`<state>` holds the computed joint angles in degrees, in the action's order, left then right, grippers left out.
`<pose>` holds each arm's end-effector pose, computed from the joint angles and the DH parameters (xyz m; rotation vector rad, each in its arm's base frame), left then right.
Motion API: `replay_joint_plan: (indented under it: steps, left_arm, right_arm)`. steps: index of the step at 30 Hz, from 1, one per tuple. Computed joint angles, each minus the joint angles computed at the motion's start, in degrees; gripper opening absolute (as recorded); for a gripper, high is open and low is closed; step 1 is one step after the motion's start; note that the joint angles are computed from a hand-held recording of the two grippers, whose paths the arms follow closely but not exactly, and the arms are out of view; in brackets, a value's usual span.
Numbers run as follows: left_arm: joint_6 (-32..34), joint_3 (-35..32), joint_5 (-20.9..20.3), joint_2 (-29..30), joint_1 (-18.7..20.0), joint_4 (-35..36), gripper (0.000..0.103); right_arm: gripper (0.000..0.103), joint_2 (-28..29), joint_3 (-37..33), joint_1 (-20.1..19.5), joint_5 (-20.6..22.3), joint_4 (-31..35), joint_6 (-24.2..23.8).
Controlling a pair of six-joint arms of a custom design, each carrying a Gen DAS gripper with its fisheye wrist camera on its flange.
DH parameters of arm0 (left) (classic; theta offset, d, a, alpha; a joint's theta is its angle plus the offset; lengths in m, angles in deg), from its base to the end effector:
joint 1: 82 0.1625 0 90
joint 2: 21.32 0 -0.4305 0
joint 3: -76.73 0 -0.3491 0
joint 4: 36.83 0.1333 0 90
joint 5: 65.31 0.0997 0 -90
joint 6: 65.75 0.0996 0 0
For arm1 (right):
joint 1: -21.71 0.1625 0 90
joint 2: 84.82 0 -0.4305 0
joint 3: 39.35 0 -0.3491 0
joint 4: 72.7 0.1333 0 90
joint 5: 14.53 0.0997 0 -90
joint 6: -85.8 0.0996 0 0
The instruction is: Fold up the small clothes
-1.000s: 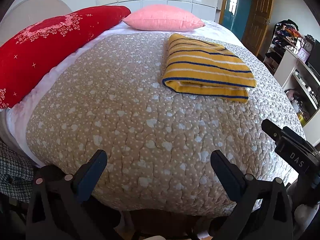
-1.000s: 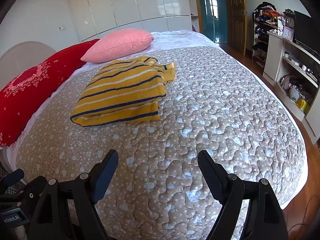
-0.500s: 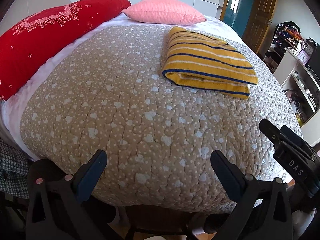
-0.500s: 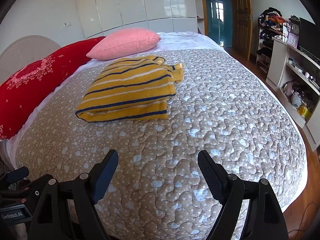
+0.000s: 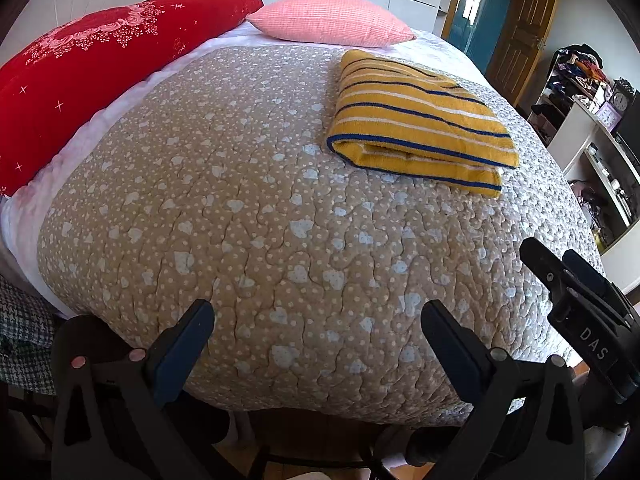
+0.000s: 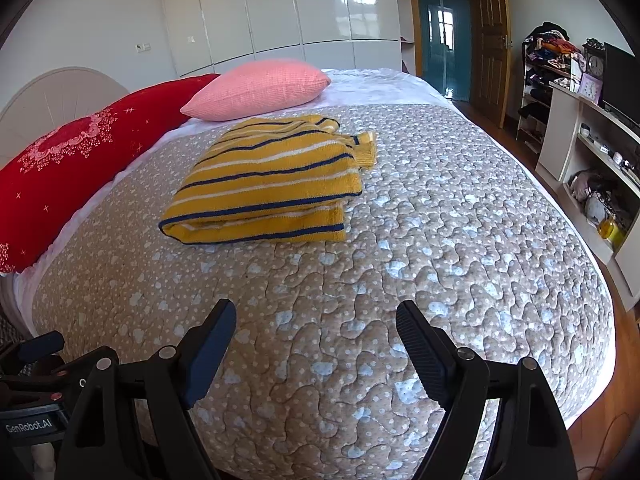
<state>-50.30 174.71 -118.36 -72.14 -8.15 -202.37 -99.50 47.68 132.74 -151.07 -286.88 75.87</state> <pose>0.0090 -0.6636 0.2176 0.4648 2.3979 -0.6204 0.2858 -0.5734 -0.0250 0.1427 -2.2197 1.1435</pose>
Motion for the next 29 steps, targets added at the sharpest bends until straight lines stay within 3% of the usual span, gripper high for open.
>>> replay_joint_plan:
  steps: [19,25,29]
  left_arm:
    - [-0.4,-2.3,0.0,1.1,0.9,1.0,0.103]
    - [3.6,-6.1,1.0,4.1,1.1,-1.4,0.103]
    - [5.4,-8.6,1.6,5.8,1.2,-1.8,0.103]
  right_arm:
    - [0.086,0.4,-0.7,-0.1,0.4,0.7,-0.5]
    - [0.086,0.9,-3.9,-0.4,0.8,3.2,-2.8]
    - [0.086,0.8,-6.2,-1.0,2.3,7.4,-1.2]
